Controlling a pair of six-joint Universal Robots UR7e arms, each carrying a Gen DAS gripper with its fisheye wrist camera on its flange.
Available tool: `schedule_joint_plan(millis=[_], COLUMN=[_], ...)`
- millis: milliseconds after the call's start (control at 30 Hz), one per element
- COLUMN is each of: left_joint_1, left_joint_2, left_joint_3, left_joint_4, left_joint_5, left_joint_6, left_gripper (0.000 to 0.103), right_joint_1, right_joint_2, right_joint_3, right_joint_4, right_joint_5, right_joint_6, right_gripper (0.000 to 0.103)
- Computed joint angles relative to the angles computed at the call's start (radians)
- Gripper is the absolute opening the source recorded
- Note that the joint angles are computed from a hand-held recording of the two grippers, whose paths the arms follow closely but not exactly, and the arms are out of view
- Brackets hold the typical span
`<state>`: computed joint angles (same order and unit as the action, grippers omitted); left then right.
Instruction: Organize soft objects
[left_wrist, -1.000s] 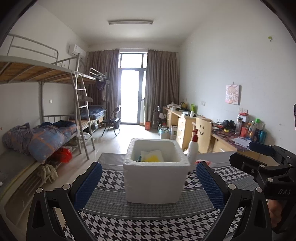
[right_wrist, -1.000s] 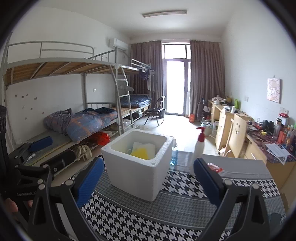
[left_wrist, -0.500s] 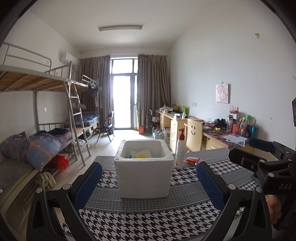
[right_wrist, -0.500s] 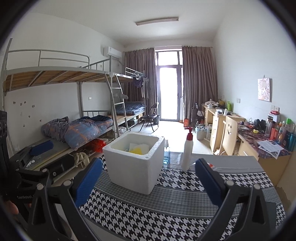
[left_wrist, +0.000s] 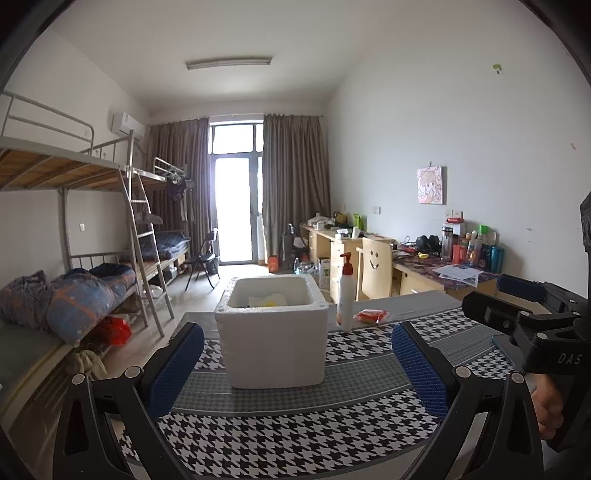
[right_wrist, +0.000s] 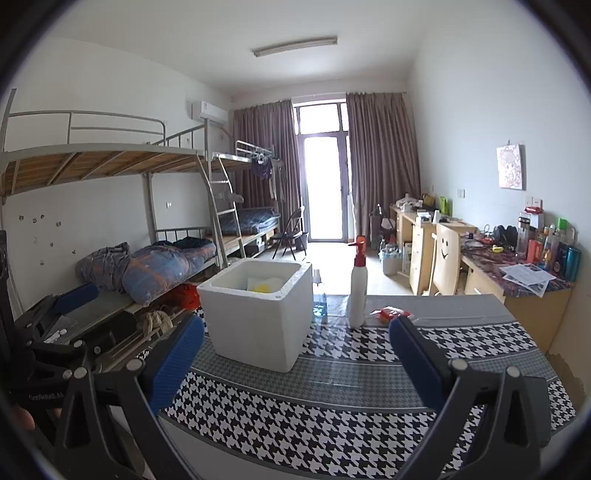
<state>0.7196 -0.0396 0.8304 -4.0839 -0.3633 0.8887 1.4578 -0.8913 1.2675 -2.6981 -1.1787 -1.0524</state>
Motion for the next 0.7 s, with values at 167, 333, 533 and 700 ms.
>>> schedule_joint_plan(millis=[167, 333, 533, 700], left_joint_1=[-0.002, -0.002, 0.001, 0.004], left_joint_2=[0.007, 0.014, 0.035, 0.038], left_joint_3=[0.002, 0.007, -0.01, -0.008], left_joint_4=[-0.054, -0.079, -0.12, -0.133], left_joint_5=[-0.012, -0.011, -0.016, -0.014], left_joint_6=[0.038, 0.043, 0.078, 0.083], left_gripper=[0.102, 0.102, 0.102, 0.102], right_joint_1=[-0.015, -0.033, -0.062, -0.067], right_joint_2=[-0.013, -0.027, -0.043, -0.037], right_joint_3=[0.028, 0.059, 0.093, 0.096], right_joint_4=[-0.024, -0.035, -0.041, -0.052], right_joint_5=[0.024, 0.053, 0.101, 0.091], right_joint_6=[-0.017, -0.026, -0.038, -0.03], right_gripper=[0.102, 0.102, 0.102, 0.102])
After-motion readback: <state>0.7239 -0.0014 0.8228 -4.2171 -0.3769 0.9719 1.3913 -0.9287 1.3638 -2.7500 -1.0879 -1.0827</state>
